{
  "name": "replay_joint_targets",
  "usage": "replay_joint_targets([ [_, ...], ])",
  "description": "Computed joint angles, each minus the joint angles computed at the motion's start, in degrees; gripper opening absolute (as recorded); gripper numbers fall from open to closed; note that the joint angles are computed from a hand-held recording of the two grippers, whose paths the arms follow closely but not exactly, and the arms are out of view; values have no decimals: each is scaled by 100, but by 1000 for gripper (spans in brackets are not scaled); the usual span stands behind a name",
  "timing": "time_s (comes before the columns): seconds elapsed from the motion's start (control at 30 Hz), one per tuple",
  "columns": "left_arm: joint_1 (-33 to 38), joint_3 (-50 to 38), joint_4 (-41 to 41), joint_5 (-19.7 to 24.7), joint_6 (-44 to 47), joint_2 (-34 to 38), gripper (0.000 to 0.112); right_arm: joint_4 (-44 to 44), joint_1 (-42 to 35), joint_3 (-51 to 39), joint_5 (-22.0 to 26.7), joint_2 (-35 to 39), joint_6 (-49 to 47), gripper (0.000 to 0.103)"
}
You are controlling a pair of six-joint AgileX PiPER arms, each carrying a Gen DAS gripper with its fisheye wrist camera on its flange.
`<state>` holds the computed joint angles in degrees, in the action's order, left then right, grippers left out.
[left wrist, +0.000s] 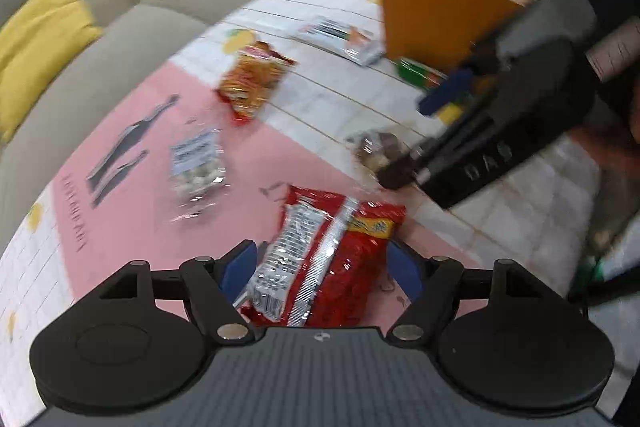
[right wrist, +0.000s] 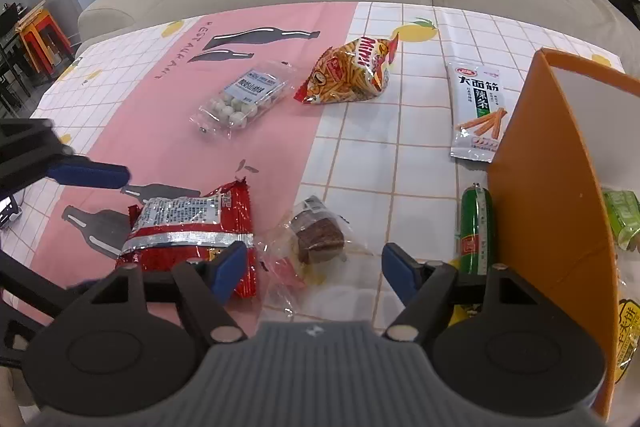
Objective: Organize snacks
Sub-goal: 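Grasp the red chip bag with left tool while right tool grasps the wrapped brown cake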
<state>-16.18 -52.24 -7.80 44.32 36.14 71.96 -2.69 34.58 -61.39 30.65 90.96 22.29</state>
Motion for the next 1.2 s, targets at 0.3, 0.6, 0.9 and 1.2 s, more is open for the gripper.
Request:
replay_joint_targets([
  [0.3, 711, -383, -874, 340, 1080, 844, 90, 251, -87, -83, 61, 135, -233, 78],
  [0.6, 714, -375, -1142, 48, 1643, 1238, 99, 335, -114, -98, 47, 243, -412, 83],
  [0.9, 832, -332, -1502, -97, 1454, 1470, 103, 324, -128, -115, 14, 300, -449, 81],
  [1.2, 740, -294, -1315, -224, 850, 1426, 103, 262, -113, -126, 42, 330, -469, 73],
])
